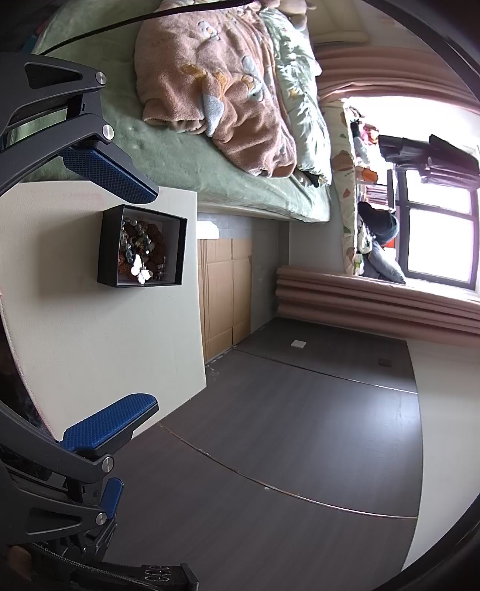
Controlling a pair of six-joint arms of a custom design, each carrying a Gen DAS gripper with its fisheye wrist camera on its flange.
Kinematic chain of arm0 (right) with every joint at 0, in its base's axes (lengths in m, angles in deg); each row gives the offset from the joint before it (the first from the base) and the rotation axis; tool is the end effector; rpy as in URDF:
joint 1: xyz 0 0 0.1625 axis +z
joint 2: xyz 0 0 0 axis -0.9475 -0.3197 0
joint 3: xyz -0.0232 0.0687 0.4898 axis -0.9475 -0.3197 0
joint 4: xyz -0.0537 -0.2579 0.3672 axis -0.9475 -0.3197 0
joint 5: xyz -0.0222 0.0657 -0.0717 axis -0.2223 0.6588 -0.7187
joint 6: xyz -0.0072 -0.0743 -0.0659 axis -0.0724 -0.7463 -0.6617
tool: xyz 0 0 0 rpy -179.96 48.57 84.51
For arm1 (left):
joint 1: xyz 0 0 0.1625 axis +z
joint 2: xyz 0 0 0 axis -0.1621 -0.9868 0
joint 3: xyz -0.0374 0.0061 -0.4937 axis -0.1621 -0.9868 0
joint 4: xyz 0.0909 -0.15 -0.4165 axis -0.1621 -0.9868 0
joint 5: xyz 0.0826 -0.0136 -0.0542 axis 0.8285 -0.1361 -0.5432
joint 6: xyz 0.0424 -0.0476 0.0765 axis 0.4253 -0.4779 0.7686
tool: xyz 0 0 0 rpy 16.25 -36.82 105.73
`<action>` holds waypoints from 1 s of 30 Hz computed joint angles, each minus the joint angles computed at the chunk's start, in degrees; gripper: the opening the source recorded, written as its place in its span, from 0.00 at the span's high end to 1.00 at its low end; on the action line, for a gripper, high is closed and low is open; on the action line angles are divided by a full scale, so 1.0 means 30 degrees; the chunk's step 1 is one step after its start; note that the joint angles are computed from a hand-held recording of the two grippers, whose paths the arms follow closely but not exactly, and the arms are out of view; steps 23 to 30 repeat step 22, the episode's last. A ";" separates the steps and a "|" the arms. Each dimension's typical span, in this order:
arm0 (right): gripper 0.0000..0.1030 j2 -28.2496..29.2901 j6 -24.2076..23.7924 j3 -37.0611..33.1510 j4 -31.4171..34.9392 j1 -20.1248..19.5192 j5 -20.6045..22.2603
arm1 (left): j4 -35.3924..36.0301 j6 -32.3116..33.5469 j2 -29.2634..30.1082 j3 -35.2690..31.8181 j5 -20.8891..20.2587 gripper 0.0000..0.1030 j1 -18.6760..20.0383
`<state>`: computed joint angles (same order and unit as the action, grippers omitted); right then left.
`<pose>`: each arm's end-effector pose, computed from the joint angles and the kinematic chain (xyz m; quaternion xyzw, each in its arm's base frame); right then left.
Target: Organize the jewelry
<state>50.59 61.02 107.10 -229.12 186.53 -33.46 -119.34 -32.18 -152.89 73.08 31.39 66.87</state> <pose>0.4817 -0.7740 0.1203 0.2835 -0.9244 0.2318 0.1071 -0.1874 -0.6953 0.4770 0.0665 0.8194 -0.4754 0.3135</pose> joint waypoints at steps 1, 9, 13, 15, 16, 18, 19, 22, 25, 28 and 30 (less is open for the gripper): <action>0.00 0.0005 0.0011 -0.0004 -0.0003 0.0003 -0.0019 | 0.0017 -0.0018 -0.0019 0.0027 0.0009 0.00 -0.0015; 0.00 0.0063 0.0390 -0.0060 0.0205 0.0034 -0.0175 | -0.0078 0.0198 -0.0004 0.0033 0.0025 0.00 -0.0029; 0.00 0.0071 0.0544 -0.0081 0.0248 0.0013 -0.0143 | -0.0003 0.0227 -0.0013 0.0030 0.0008 0.00 -0.0020; 0.00 0.0097 0.0507 -0.0127 0.0295 0.0005 -0.0168 | -0.0177 0.0434 0.0025 0.0033 0.0137 0.00 -0.0049; 0.00 0.0108 0.0498 -0.0133 0.0312 0.0020 -0.0221 | -0.0290 0.0544 0.0044 0.0042 0.0195 0.00 -0.0066; 0.00 0.0136 0.0487 -0.0164 0.0378 0.0019 -0.0270 | -0.0358 0.0555 0.0057 0.0048 0.0318 0.00 -0.0084; 0.00 0.0150 0.0485 -0.0184 0.0415 0.0016 -0.0279 | -0.0257 0.0435 0.0038 0.0031 0.0269 0.00 -0.0063; 0.00 0.0184 0.0553 -0.0213 0.0467 0.0011 -0.0311 | 0.0060 0.0095 -0.0044 0.0019 0.0111 0.00 0.0002; 0.00 0.0184 0.0553 -0.0213 0.0467 0.0011 -0.0311 | 0.0060 0.0095 -0.0044 0.0019 0.0111 0.00 0.0002; 0.00 0.0184 0.0553 -0.0213 0.0467 0.0011 -0.0311 | 0.0060 0.0095 -0.0044 0.0019 0.0111 0.00 0.0002; 0.00 0.0184 0.0553 -0.0213 0.0467 0.0011 -0.0311 | 0.0060 0.0095 -0.0044 0.0019 0.0111 0.00 0.0002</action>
